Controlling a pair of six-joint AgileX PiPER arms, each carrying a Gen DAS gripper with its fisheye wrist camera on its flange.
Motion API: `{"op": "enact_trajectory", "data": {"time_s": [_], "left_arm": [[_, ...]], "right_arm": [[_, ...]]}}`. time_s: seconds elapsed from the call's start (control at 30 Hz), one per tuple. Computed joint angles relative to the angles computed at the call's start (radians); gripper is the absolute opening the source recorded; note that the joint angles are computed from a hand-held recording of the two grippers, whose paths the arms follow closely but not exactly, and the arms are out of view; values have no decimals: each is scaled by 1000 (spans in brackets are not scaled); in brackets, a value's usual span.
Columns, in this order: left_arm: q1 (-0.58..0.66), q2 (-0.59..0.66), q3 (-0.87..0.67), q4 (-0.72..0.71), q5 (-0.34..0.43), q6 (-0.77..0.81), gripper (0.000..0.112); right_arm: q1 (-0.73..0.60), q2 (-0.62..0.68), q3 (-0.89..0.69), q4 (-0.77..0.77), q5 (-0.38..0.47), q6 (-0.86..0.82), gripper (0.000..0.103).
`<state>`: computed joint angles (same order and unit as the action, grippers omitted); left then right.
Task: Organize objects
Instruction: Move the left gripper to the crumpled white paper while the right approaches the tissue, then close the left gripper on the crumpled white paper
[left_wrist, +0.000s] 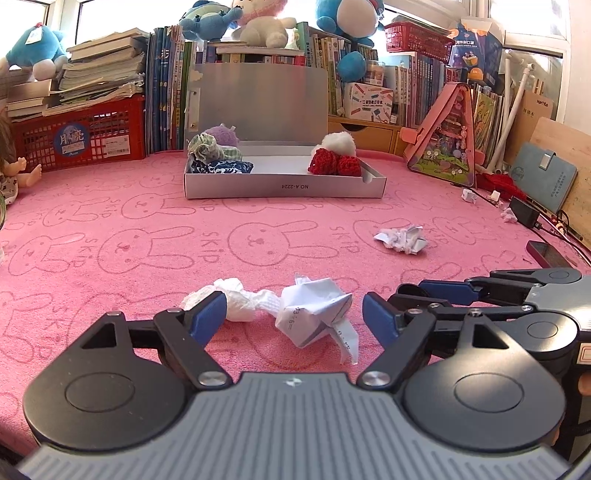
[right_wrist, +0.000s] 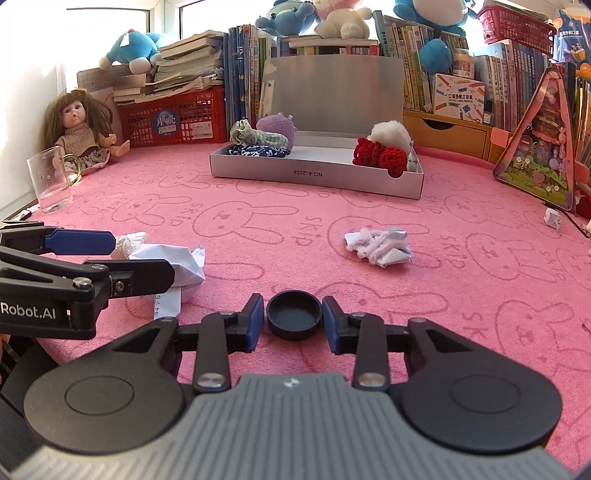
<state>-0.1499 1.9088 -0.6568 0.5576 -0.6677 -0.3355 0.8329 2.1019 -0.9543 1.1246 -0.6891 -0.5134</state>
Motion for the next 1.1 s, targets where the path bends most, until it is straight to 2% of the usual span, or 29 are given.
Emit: {"op": "enact_trajectory", "data": {"time_s": [0.23, 0.4, 0.7, 1.1], "left_arm": [[-36, 17, 1, -56, -17, 13, 85], [-96, 44, -20, -174, 2, 72, 85], [-139, 91, -62, -267, 39, 107, 85], [-156, 107, -77, -398, 44, 186, 85]], "right_arm": [[4, -3, 12, 31, -44, 16, 38], [1, -6, 19, 73, -66, 21, 38], [3, 7, 14, 99, -74, 5, 39], [-4, 22, -27, 106, -55, -37, 39]]}}
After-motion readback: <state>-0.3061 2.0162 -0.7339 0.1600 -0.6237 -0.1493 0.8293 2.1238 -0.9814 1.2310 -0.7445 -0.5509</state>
